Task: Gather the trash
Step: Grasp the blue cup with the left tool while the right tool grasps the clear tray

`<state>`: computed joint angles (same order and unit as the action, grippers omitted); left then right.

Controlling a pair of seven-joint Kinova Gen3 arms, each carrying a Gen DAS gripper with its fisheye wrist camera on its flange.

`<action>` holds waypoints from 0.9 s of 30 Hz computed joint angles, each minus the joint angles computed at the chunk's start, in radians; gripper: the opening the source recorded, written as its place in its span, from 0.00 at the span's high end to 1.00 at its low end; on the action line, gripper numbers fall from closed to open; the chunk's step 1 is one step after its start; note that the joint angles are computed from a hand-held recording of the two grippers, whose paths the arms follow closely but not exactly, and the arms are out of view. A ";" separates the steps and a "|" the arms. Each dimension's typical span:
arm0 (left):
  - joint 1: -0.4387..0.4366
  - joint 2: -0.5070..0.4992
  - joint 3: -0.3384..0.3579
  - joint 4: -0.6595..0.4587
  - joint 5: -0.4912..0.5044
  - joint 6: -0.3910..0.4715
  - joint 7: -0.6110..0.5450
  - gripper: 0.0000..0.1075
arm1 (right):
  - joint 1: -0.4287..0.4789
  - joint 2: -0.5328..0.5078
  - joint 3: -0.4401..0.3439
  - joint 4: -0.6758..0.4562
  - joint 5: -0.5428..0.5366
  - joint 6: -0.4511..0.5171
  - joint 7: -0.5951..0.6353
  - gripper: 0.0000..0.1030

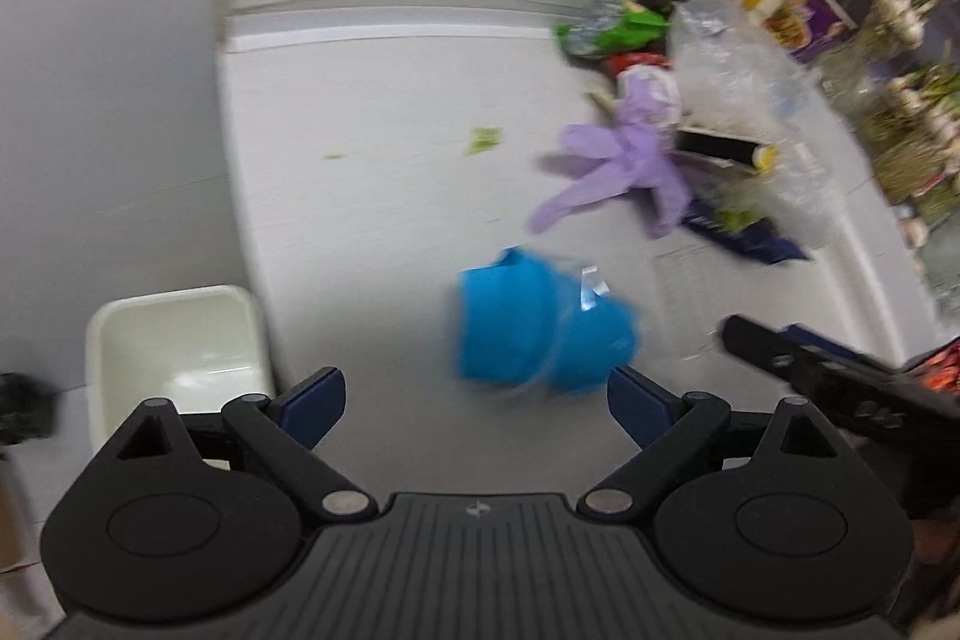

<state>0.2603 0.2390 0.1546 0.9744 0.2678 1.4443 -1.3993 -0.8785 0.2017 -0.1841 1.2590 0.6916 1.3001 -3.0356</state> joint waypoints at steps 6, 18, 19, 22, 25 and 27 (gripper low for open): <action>-0.042 0.039 0.009 0.048 0.125 -0.076 0.004 0.17 | 0.065 -0.047 0.005 0.133 -0.003 -0.170 -0.084 0.04; -0.092 0.094 0.024 0.076 0.247 -0.131 0.094 0.31 | 0.094 -0.024 0.011 0.199 0.017 -0.259 -0.188 0.19; -0.094 0.096 0.025 0.076 0.252 -0.132 0.097 0.32 | 0.089 -0.020 0.012 0.196 0.024 -0.254 -0.197 0.22; -0.093 0.102 0.028 0.075 0.256 -0.132 0.109 0.47 | 0.078 -0.009 0.016 0.186 0.043 -0.235 -0.227 0.37; -0.082 0.101 0.029 0.073 0.239 -0.137 0.106 0.51 | 0.071 0.009 0.020 0.157 0.037 -0.206 -0.226 0.58; -0.080 0.097 0.028 0.079 0.232 -0.147 0.101 0.53 | 0.067 0.013 0.023 0.147 0.030 -0.205 -0.232 0.58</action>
